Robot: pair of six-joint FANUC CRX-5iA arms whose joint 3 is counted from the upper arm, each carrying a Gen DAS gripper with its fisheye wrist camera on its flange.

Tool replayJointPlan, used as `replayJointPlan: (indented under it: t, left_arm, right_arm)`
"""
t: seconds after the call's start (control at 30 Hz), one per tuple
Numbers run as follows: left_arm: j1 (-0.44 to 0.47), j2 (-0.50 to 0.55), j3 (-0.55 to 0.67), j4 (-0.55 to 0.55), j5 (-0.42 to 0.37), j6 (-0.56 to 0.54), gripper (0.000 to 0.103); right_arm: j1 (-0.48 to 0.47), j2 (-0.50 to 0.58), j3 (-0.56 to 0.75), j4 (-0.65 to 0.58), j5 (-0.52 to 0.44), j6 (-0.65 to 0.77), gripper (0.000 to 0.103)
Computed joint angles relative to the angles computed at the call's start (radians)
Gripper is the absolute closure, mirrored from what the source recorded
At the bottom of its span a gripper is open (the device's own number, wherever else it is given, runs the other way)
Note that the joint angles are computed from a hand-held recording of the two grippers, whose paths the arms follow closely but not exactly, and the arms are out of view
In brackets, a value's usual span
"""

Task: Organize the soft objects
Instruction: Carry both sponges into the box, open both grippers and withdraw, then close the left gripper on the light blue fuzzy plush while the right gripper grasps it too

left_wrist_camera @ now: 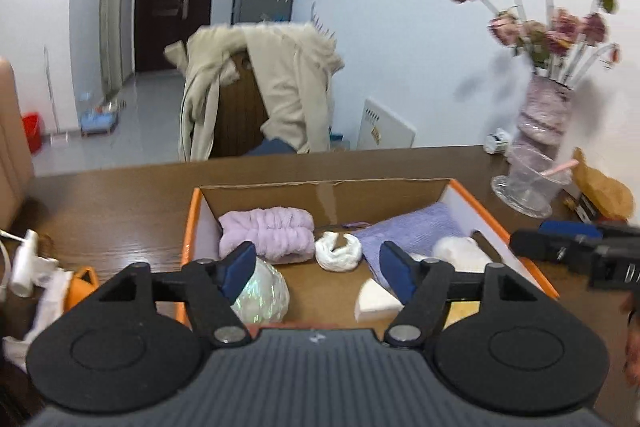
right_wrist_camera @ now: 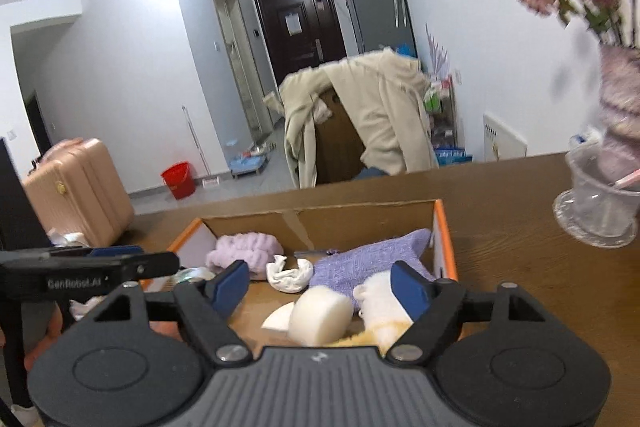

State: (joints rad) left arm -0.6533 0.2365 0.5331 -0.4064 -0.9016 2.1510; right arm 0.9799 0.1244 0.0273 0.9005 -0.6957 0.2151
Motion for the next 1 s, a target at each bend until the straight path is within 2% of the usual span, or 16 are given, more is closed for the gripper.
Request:
replayJointPlan:
  t: [0.13,0.23,0.33,0.43,0.53,0.77,0.93,0.97,1.0]
  left_arm:
    - [-0.082,-0.13,-0.148,-0.093,0.033,0.096,0.029]
    - [-0.152,-0.214,-0.248,-0.158,0.029,0.182,0.025]
    - [-0.241,-0.264,-0.313,-0.251,-0.037,0.318,0.022]
    - [-0.303,-0.294,-0.365,-0.277,-0.103,0.412,0.022]
    - [-0.331,-0.318,-0.406,-0.265,-0.126,0.426,0.022]
    - [-0.373,-0.364,-0.46,-0.275,-0.139,0.437,0.022]
    - [-0.371,-0.382,-0.479,-0.284,-0.123,0.461,0.024]
    - [-0.364,-0.386,-0.485,-0.287,-0.114,0.466,0.026]
    - [-0.359,-0.386,-0.485,-0.298,-0.111,0.477,0.032]
  right_arm:
    - [0.07,-0.117,-0.154,0.158,-0.049,-0.174,0.02]
    - [0.144,-0.189,-0.251,0.213,-0.11,-0.265,0.019]
    - [0.232,-0.232,-0.331,0.269,-0.178,-0.35,0.019]
    - [0.309,-0.252,-0.38,0.3,-0.236,-0.416,0.018]
    - [0.386,-0.257,-0.41,0.309,-0.299,-0.494,0.018]
    - [0.51,-0.232,-0.425,0.258,-0.377,-0.514,0.018]
    - [0.51,-0.229,-0.426,0.289,-0.368,-0.553,0.019]
    - [0.503,-0.234,-0.431,0.295,-0.35,-0.57,0.022]
    - [0.49,-0.239,-0.439,0.304,-0.318,-0.601,0.025]
